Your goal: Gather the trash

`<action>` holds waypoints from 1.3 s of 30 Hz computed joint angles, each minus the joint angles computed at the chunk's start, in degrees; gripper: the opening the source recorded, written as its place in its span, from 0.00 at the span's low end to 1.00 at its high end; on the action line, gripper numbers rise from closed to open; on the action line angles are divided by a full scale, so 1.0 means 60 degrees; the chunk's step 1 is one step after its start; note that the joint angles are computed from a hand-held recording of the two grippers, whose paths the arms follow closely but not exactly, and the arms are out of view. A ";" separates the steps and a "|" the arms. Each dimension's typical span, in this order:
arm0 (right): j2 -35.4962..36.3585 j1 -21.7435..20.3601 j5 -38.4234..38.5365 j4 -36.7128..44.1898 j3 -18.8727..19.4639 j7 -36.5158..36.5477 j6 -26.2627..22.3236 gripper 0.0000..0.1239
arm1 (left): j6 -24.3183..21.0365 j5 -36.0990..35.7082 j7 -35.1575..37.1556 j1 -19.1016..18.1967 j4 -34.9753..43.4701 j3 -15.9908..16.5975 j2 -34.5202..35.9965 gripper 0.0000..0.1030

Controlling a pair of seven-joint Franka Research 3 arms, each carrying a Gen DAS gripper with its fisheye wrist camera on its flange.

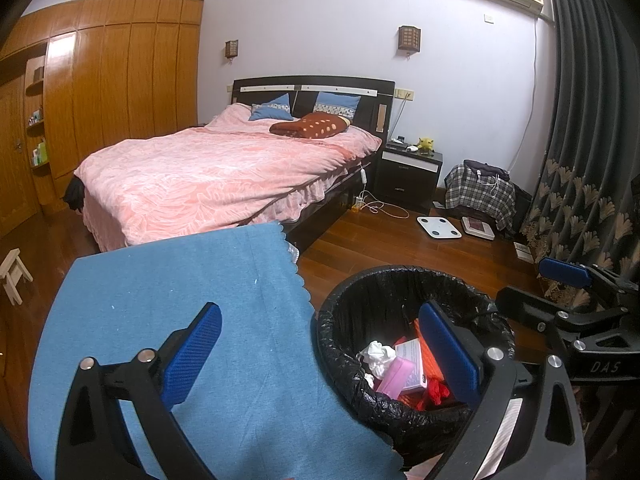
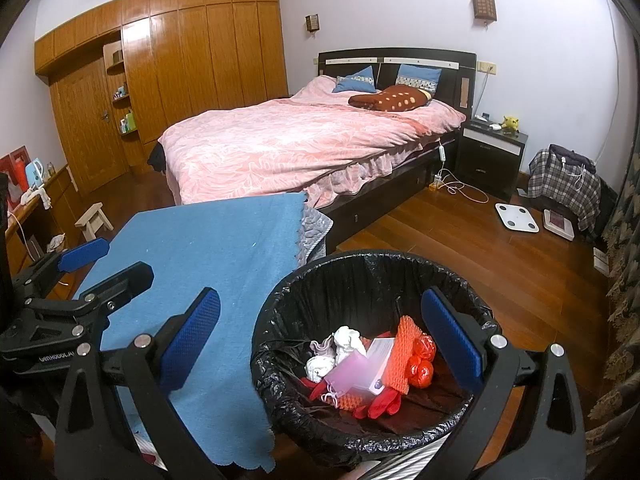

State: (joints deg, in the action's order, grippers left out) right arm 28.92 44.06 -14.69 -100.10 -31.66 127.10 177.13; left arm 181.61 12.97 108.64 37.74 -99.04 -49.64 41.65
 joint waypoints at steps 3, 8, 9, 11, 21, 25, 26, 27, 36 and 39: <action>0.0005 0.0017 0.0006 0.0000 -0.0018 -0.0002 0.0000 0.79 | -0.0006 0.0004 -0.0005 -0.0004 0.0008 0.0003 -0.0002 0.94; 0.0001 0.0007 0.0032 0.0009 -0.0003 -0.0029 -0.0020 0.79 | -0.0026 -0.0016 -0.0001 -0.0008 0.0013 0.0004 -0.0015 0.94; -0.0011 -0.0035 0.0037 0.0003 0.0034 -0.0055 -0.0011 0.79 | -0.0033 -0.0016 0.0007 -0.0008 0.0019 0.0003 -0.0010 0.94; -0.0012 -0.0035 0.0039 0.0007 0.0033 -0.0055 -0.0013 0.79 | -0.0043 -0.0028 0.0019 0.0006 0.0009 -0.0010 -0.0023 0.94; -0.0016 -0.0070 0.0016 0.0017 0.0069 -0.0037 -0.0036 0.79 | -0.0043 -0.0087 0.0049 -0.0021 0.0016 0.0007 -0.0046 0.94; -0.0020 -0.0049 -0.0010 0.0019 0.0048 -0.0014 -0.0038 0.79 | -0.0072 -0.0108 0.0060 -0.0032 0.0026 0.0016 -0.0060 0.94; -0.0023 -0.0060 -0.0014 0.0024 0.0059 -0.0020 -0.0046 0.79 | -0.0070 -0.0118 0.0064 -0.0039 0.0032 0.0020 -0.0056 0.94; -0.0030 -0.0091 -0.0009 0.0024 0.0089 -0.0031 -0.0046 0.79 | -0.0069 -0.0127 0.0069 -0.0034 0.0029 0.0014 -0.0060 0.94; -0.0050 -0.0164 -0.0054 0.0045 0.0159 -0.0019 -0.0079 0.79 | -0.0105 -0.0200 0.0104 -0.0067 0.0045 0.0036 -0.0088 0.94; -0.0065 -0.0198 -0.0080 0.0052 0.0202 -0.0007 -0.0106 0.79 | -0.0127 -0.0227 0.0160 -0.0001 0.0014 -0.0015 -0.0088 0.94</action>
